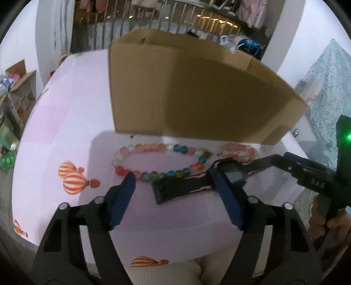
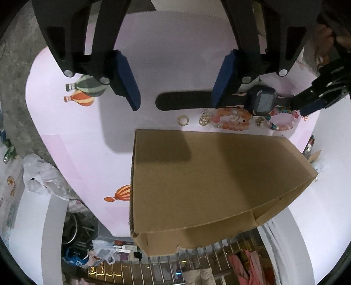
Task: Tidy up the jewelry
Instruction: 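Reach the left tool to the black smartwatch and close on its face, then carry the smartwatch with the left tool into the cardboard box and release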
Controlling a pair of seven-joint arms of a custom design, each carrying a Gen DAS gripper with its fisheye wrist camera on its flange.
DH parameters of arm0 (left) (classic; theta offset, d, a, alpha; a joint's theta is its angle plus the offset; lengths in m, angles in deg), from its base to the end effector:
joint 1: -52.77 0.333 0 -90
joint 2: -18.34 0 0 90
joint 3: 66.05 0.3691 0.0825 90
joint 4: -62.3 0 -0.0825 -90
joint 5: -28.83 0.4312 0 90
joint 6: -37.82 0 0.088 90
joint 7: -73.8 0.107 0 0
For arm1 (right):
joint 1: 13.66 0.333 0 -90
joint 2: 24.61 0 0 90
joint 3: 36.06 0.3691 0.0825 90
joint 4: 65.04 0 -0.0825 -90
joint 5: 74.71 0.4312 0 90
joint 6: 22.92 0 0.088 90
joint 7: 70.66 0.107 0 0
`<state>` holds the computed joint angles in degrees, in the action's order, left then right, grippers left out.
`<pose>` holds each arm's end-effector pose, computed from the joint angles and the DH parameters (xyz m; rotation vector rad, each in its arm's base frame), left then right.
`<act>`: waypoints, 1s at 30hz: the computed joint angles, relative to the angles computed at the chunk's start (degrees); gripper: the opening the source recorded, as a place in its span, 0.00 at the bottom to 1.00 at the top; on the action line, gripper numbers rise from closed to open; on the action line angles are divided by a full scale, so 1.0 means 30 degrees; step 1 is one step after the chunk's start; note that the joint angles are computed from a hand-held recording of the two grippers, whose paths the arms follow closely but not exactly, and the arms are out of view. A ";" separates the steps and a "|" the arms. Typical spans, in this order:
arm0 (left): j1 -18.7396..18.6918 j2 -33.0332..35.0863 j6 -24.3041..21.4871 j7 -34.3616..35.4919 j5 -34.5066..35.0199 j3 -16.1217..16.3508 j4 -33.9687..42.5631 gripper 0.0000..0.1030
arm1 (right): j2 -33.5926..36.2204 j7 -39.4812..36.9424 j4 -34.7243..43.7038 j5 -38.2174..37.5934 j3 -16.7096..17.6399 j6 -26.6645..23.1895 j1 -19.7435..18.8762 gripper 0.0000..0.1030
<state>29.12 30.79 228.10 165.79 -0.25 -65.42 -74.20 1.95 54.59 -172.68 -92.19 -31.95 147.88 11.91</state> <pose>0.5525 -0.1791 0.3198 -1.9872 1.8073 -0.8781 0.6337 0.3782 0.3505 -1.9309 1.6280 -0.3274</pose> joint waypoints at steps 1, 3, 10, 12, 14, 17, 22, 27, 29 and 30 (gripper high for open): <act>0.0123 0.0034 -0.0300 -0.0074 -0.0019 -0.0043 0.0064 0.61 | 0.0124 -0.0228 0.0132 0.0189 0.0261 -0.0096 -0.0261 0.63; -0.0645 0.0153 -0.0713 -0.0447 0.0031 0.0873 0.0161 0.59 | 0.0254 -0.0553 0.0215 0.0475 0.0527 -0.0012 -0.0581 0.63; -0.0865 0.0000 -0.0836 -0.1447 0.1217 0.1173 0.0015 0.53 | 0.0607 -0.3432 0.0110 0.2625 0.3608 0.0519 -0.3121 0.63; 0.0846 -0.0020 -0.0704 -0.1641 0.1509 -0.0549 0.0016 0.49 | 0.0671 -0.4153 0.0087 0.3354 0.4191 0.0583 -0.3538 0.63; 0.1759 -0.0016 -0.0570 -0.1811 0.1706 -0.1411 -0.0042 0.47 | 0.0791 -0.4982 0.0027 0.4347 0.5176 0.0712 -0.4350 0.63; 0.3107 0.0006 -0.0371 -0.1996 0.2061 -0.2673 -0.0132 0.41 | 0.1108 -0.6531 -0.0031 0.6084 0.7330 0.0829 -0.6139 0.62; 0.4178 0.0154 -0.0124 -0.2272 0.2573 -0.3604 -0.0142 0.30 | 0.1539 -0.8351 -0.0101 0.7994 0.9385 0.0901 -0.7765 0.62; 0.2570 0.0114 -0.0003 -0.2009 0.2125 -0.2103 -0.0268 0.19 | 0.1641 -0.8884 -0.0088 0.9083 0.9924 0.1129 -0.8052 0.54; 0.2742 0.0116 0.0030 -0.2008 0.2049 -0.2263 -0.0294 0.13 | 0.1757 -0.9087 -0.0058 0.9404 1.0262 0.1249 -0.8305 0.48; 0.3239 0.0113 0.0160 -0.2113 0.2167 -0.2774 -0.0378 0.13 | 0.1810 -0.9139 -0.0017 0.9441 1.0277 0.1299 -0.8263 0.41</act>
